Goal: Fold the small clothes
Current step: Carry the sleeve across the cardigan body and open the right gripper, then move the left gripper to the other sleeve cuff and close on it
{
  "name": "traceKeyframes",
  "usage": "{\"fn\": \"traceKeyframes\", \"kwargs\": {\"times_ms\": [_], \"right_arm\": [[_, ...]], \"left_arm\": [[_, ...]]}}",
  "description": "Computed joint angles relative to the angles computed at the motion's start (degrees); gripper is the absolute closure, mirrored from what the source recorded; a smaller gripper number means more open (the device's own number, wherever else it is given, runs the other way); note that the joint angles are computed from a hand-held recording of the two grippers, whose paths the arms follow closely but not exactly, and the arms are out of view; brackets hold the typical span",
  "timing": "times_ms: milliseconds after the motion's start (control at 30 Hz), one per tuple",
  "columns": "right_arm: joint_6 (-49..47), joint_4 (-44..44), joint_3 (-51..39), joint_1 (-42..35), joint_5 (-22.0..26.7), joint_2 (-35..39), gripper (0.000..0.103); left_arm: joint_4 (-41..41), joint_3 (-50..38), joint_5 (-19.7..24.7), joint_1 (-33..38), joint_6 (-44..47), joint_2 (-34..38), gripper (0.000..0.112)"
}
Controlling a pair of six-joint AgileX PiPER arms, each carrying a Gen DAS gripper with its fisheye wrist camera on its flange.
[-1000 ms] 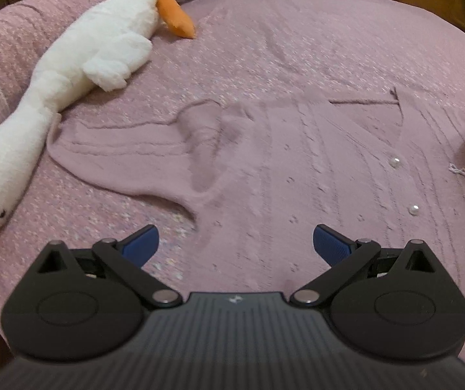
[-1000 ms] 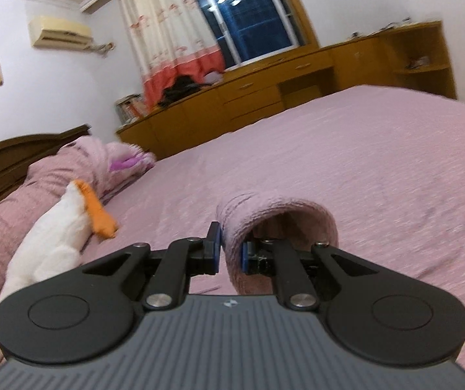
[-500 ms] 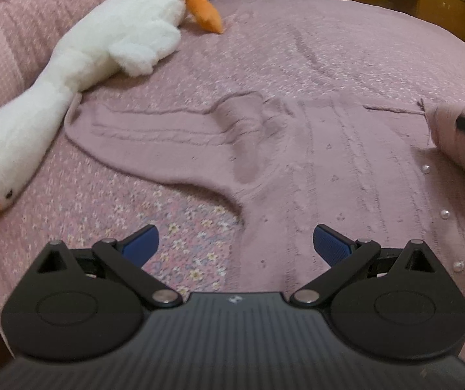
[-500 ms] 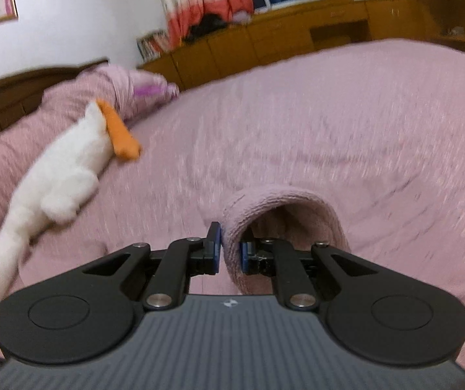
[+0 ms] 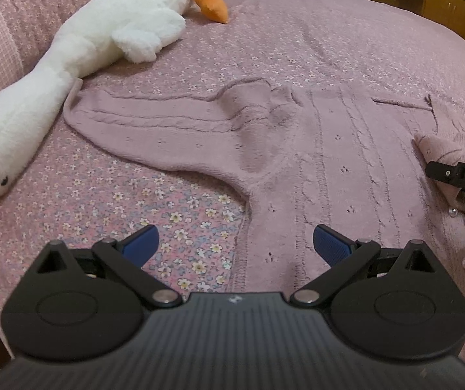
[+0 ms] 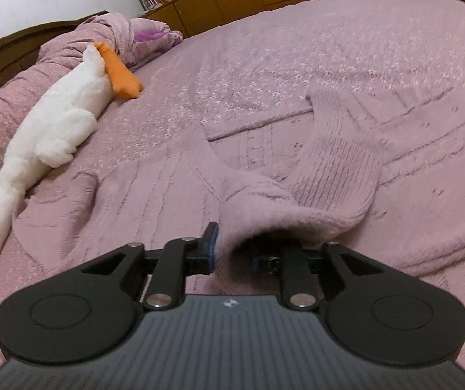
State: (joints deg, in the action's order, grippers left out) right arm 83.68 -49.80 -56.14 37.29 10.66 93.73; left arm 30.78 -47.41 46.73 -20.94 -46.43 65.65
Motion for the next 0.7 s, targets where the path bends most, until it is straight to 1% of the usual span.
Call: {"fn": "traceKeyframes", "kwargs": {"times_ms": [33,100,200,367,500,600,700], "right_arm": [[-2.9,2.8,0.1,-0.1,-0.4,-0.5,0.062],[-6.4,6.1,0.5,-0.1,-0.8,-1.4,0.049],[-5.6,5.9,1.1,0.7,0.1,-2.7,0.041],[-9.0,10.1,2.3,1.9,1.8,-5.7,0.033],[-15.7,15.2,4.0,2.7,4.2,-9.2,0.025],[-21.0,19.0,6.4,2.6,5.9,-12.7,0.022],[-26.3,23.7,9.6,1.5,6.2,-17.0,0.02]], "left_arm": [[0.0,-0.1,0.0,-0.1,-0.1,0.1,0.009],[0.1,-0.1,-0.1,-0.2,-0.2,0.1,0.009],[0.2,0.0,-0.2,-0.3,-0.5,0.1,0.009],[0.1,-0.2,-0.2,-0.4,-0.5,0.1,0.009],[0.1,-0.4,-0.1,-0.9,-0.6,0.1,0.009],[0.3,-0.7,0.0,-1.9,-1.1,0.1,0.009],[0.5,-1.2,0.1,-3.3,-1.6,0.7,0.009]]}}
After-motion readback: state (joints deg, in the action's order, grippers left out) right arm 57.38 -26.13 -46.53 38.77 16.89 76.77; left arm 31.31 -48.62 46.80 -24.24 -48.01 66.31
